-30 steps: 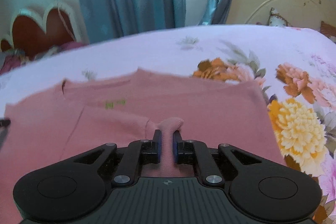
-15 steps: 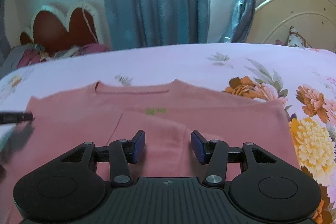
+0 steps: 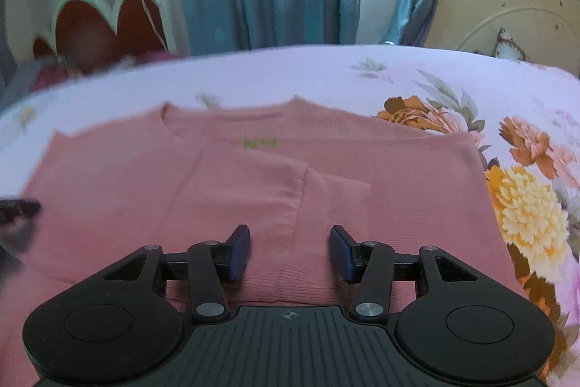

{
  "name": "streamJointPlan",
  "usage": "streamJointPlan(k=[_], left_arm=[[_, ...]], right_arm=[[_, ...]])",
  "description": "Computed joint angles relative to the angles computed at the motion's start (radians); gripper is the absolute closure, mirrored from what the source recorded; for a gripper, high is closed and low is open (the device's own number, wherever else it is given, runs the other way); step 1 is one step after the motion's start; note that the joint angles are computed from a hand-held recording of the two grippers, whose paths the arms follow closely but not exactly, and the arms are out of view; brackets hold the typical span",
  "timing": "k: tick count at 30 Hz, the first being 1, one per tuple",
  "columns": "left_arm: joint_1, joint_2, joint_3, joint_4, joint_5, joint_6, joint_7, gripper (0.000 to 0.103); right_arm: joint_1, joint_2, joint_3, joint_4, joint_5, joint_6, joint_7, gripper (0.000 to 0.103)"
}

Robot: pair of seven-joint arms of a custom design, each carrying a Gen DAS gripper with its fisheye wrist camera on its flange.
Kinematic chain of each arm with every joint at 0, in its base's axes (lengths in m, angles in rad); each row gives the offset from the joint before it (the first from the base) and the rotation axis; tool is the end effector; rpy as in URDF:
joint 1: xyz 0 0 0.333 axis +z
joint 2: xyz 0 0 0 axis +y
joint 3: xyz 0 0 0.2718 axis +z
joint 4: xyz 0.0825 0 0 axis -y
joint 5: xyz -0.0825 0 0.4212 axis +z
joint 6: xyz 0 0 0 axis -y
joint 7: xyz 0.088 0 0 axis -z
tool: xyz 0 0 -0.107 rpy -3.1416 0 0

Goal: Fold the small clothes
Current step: 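Open both tools and withdraw from the folded sweatshirt, then move both open tools to the hem of the folded pink sweatshirt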

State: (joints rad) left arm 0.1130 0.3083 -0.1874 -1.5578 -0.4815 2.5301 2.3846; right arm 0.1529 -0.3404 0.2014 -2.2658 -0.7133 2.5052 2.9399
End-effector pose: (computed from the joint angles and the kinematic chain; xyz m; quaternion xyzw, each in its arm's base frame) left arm 0.7215 -0.0334 0.4952 -0.4484 0.8073 -0.3268 0.2009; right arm 0.5064 0.1978 0.5008 -0.4505 0.7972 -0.2893 0.2789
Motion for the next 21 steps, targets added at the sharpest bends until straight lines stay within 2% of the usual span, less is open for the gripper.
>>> streamJointPlan(k=[3,7,11,21], left_arm=[[0.017,-0.058,-0.009,-0.066,-0.051,0.001,0.052,0.071],[0.017,-0.138,0.006,-0.151,-0.112,-0.032,0.112,0.071],[-0.004,-0.225,0.036,-0.248,-0.156,-0.039,0.166,0.070],[-0.073,-0.430,0.118,-0.474,-0.179,-0.018,0.183,0.068]], right_arm=[[0.012,-0.061,0.007,-0.046,0.018,0.010,0.017,0.054],[0.014,-0.155,0.038,-0.104,0.034,0.003,0.036,0.054],[0.025,-0.237,0.064,-0.154,0.069,-0.009,0.016,0.054],[0.070,-0.415,0.104,-0.291,0.182,-0.010,-0.042,0.054]])
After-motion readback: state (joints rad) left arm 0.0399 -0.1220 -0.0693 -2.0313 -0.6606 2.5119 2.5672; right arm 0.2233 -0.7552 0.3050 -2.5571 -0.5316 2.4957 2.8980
